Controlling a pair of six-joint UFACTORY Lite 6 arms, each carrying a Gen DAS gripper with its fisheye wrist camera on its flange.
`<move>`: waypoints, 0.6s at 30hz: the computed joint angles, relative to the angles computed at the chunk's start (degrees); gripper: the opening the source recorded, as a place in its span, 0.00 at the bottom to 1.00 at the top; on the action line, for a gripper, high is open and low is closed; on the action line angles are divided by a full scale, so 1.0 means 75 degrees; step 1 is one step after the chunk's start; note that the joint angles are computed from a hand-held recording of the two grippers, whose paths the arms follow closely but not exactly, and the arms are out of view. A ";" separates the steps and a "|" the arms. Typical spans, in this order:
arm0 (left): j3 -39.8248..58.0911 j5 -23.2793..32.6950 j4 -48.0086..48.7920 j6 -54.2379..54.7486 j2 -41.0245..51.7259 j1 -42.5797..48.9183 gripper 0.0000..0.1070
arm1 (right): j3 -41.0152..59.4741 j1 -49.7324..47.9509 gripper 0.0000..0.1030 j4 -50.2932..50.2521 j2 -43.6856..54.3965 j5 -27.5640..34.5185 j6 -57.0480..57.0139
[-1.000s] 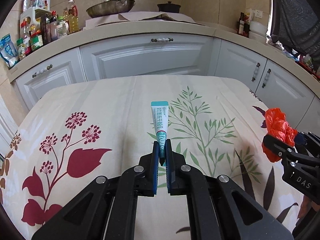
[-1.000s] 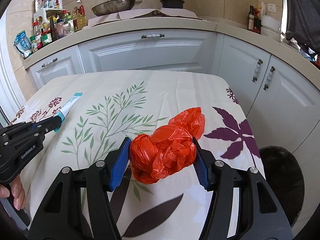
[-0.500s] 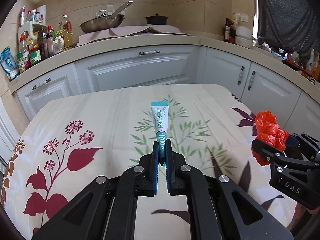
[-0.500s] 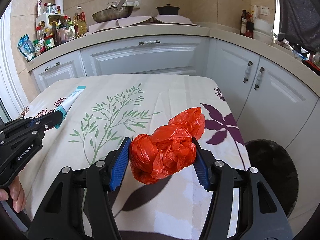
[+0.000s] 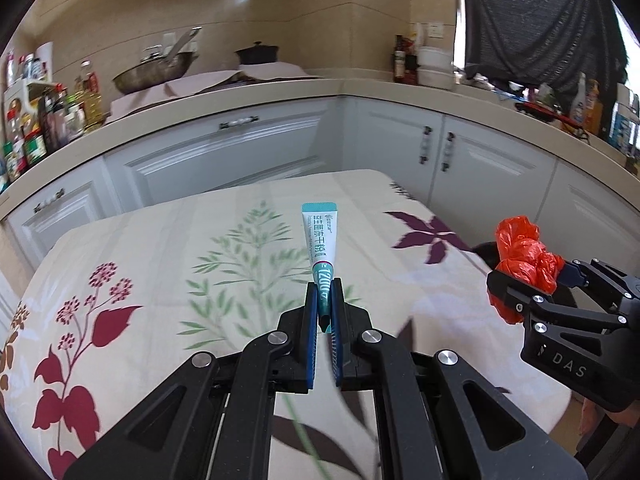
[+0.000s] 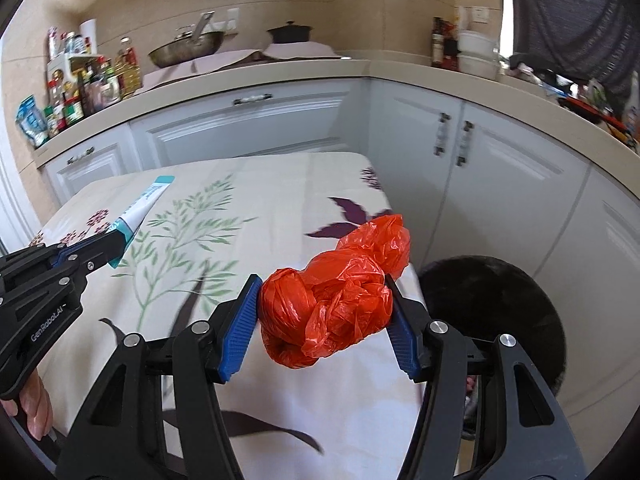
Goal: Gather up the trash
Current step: 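Carry the teal tube and orange bag over the black bin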
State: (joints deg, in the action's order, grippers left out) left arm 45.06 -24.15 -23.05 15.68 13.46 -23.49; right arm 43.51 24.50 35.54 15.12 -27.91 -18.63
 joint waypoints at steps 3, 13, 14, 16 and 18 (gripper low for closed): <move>0.0154 0.0011 -0.0303 0.0224 0.0112 -0.0383 0.06 | -0.0487 -0.0302 0.56 -0.0133 -0.0370 -0.0126 0.0146; 0.0820 0.0074 -0.1036 0.0894 0.0554 -0.1381 0.06 | -0.1810 -0.1669 0.56 -0.1148 -0.1287 -0.0406 0.0985; 0.0927 0.0095 -0.1116 0.0978 0.0633 -0.1486 0.06 | -0.1898 -0.1803 0.56 -0.1264 -0.1338 -0.0426 0.1066; 0.1097 0.0125 -0.1297 0.1148 0.0748 -0.1660 0.06 | -0.2095 -0.2114 0.56 -0.1548 -0.1465 -0.0457 0.1262; 0.1282 0.0142 -0.1479 0.1314 0.0894 -0.1835 0.06 | -0.2228 -0.2398 0.56 -0.1795 -0.1547 -0.0473 0.1406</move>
